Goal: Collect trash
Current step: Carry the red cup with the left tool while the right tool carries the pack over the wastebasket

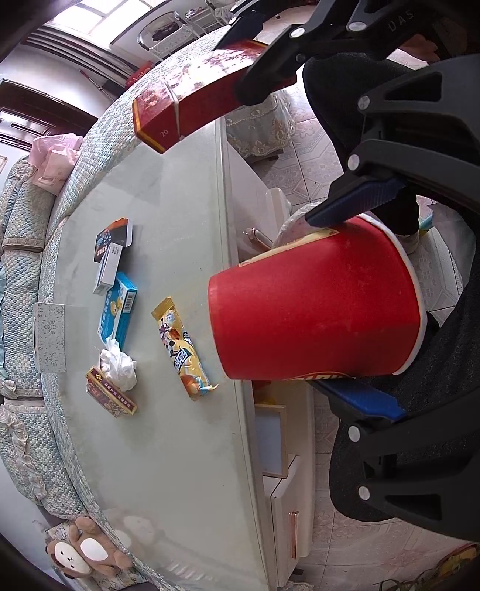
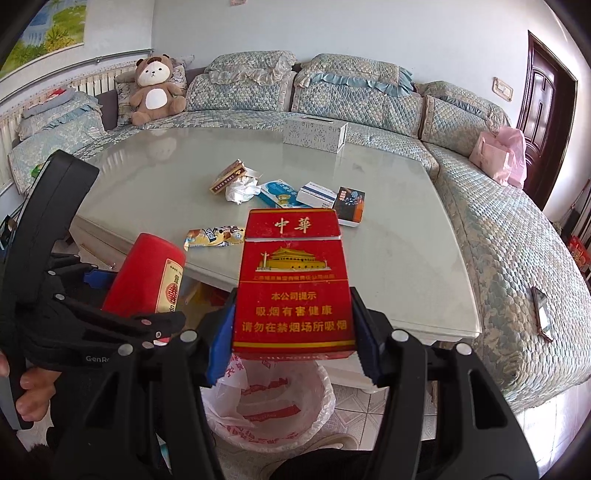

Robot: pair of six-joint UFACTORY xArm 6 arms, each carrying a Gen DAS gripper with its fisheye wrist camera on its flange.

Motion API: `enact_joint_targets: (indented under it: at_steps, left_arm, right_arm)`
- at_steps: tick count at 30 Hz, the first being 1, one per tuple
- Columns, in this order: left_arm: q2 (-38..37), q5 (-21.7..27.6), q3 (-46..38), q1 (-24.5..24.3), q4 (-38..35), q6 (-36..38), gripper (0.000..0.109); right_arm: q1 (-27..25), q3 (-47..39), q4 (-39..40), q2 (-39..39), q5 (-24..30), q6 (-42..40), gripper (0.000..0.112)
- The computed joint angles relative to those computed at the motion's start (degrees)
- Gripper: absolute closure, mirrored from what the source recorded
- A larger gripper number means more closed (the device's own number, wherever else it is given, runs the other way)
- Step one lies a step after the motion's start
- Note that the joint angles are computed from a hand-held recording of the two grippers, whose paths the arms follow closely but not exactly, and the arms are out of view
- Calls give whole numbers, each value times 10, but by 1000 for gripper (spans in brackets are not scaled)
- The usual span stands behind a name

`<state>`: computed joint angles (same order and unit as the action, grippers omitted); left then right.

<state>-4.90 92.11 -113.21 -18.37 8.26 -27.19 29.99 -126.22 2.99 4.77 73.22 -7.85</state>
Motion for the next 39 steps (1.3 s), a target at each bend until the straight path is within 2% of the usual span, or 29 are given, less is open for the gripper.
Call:
enact_joint_targets:
  at_steps: [14, 25, 32, 35, 39]
  left_arm:
    - [-52, -61, 142, -13, -24, 11, 31]
    - [-64, -95, 229, 0, -49, 24, 31]
    - [-64, -115, 275, 24, -104, 42, 31]
    - [-58, -114, 290, 43, -149, 56, 31]
    - [-48, -115, 303, 53, -162, 54, 31]
  right_arm:
    - [-2, 149, -1, -66, -24, 12, 57]
    - [-12, 226, 3, -77, -36, 11, 57]
    - [-20, 258, 18, -72, -35, 13, 57]
    - [-25, 272, 26, -70, -35, 16, 57]
    - [-30, 278, 30, -60, -30, 22, 57]
